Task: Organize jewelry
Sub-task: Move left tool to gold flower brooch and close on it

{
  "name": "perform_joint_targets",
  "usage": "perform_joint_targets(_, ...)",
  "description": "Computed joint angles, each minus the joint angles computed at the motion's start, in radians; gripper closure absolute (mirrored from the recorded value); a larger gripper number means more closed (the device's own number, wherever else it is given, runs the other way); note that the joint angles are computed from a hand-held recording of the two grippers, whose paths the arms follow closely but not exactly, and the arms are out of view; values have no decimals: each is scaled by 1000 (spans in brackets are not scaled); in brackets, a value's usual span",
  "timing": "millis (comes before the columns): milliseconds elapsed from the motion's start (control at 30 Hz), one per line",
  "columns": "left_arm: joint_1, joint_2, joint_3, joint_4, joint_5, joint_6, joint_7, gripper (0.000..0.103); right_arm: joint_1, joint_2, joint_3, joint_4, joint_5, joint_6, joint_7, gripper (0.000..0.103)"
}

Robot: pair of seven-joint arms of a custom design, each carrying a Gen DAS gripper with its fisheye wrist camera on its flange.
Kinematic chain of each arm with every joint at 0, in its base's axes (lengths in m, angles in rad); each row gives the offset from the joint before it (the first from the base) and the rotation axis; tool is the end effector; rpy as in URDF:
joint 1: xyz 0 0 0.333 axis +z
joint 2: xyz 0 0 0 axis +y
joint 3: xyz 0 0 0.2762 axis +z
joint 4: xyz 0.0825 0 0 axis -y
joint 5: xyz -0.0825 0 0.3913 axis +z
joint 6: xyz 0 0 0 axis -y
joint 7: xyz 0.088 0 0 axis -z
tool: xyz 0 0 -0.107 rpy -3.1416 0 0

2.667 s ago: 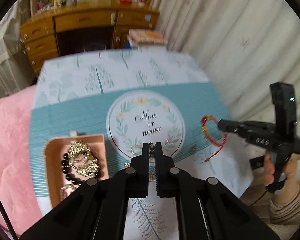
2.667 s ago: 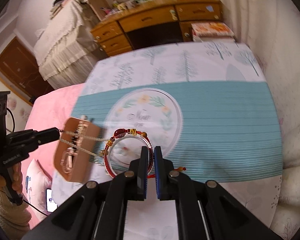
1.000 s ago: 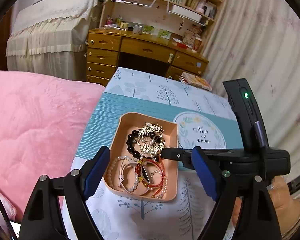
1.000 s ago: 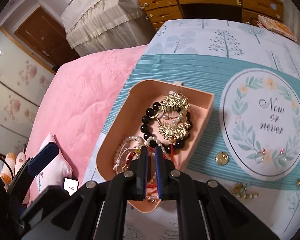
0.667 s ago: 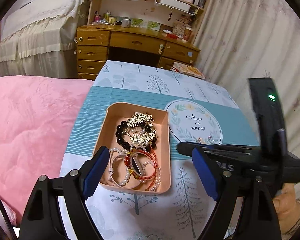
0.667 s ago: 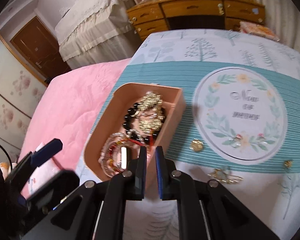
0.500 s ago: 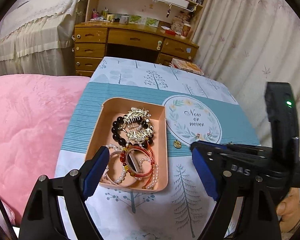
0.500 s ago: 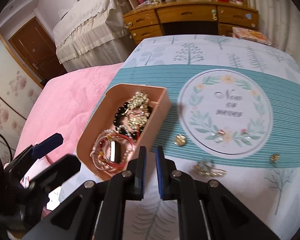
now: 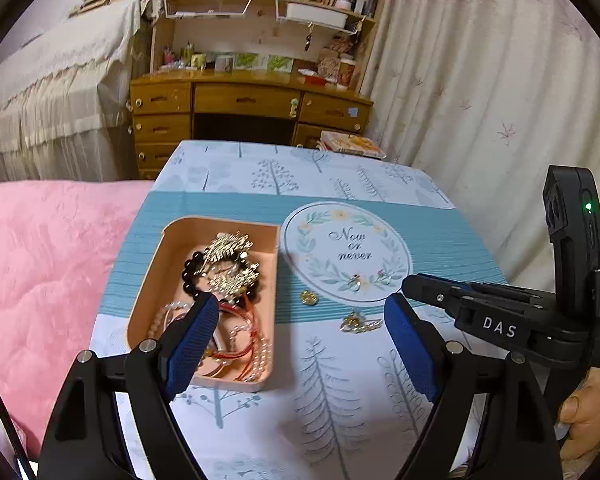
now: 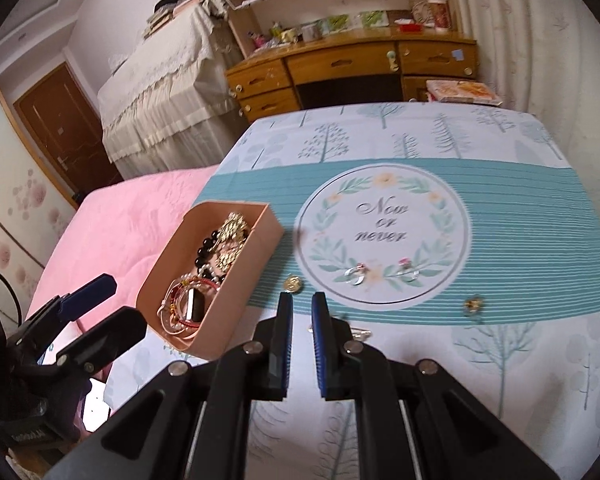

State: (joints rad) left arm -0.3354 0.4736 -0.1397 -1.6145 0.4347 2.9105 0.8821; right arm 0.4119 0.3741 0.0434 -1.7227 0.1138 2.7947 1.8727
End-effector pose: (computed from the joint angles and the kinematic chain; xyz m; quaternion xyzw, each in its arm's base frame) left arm 0.6319 -0.3363 0.4104 -0.6039 0.6835 -0.3674 0.1821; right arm 0.6267 0.2973 0.4093 -0.6809 0.6466 -0.0952 0.3305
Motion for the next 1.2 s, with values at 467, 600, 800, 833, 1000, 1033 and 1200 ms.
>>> perform_joint_targets(467,-21,119,-51,128,-60,-74,75,19,1,-113,-91,-222,-170,90,159,71)
perform_joint_targets(600,-17,173,-79,185,-105,-113,140,19,-36,-120,-70,-266,-145,111,136,71)
perform_joint_targets(800,-37,252,-83,277,-145,-153,218,24,-70,-115,-39,-294,-86,152,62,71)
perform_joint_targets(833,-41,261,-81,291,-147,-161,227,29,-78,-111,-29,-294,-69,159,38,71)
perform_joint_targets(1000,-72,371,-70,458,-160,-244,285,38,-80,-101,-20,-295,-21,175,-31,71)
perform_joint_targets(1033,-78,397,-69,498,-165,-264,298,40,-81,-98,-20,-295,-13,175,-42,71)
perform_joint_targets(1200,-113,562,-56,761,-206,-398,342,55,-77,-98,-34,-303,3,186,-58,71)
